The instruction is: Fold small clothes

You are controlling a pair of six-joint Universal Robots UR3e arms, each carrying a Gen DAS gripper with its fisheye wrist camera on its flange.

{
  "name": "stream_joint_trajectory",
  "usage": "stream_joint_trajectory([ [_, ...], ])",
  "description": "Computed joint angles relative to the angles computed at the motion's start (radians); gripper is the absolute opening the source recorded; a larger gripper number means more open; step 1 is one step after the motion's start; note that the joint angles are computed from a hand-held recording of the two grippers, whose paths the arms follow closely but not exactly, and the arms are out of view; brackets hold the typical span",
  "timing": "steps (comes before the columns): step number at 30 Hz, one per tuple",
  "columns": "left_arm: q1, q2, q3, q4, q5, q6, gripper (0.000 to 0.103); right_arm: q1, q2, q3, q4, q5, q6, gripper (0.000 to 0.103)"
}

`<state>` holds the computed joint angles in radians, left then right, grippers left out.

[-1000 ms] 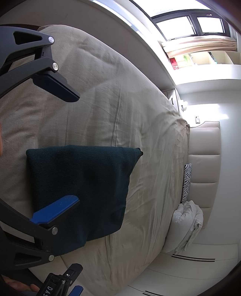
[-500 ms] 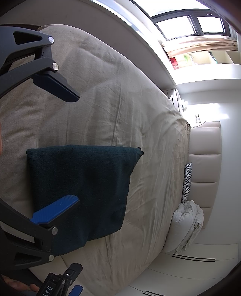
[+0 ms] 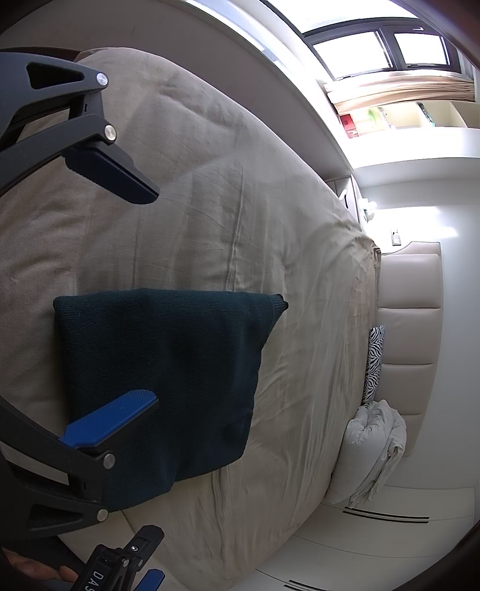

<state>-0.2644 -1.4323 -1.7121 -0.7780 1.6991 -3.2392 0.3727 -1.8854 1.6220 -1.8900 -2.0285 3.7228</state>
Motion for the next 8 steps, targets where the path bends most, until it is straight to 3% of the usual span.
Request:
stream_joint_trajectory([
  [8,0.003,0.002,-0.002,0.001,-0.004,0.002,0.103,0.005,-0.003,0.007,0.0,-0.001,0.007,0.103],
])
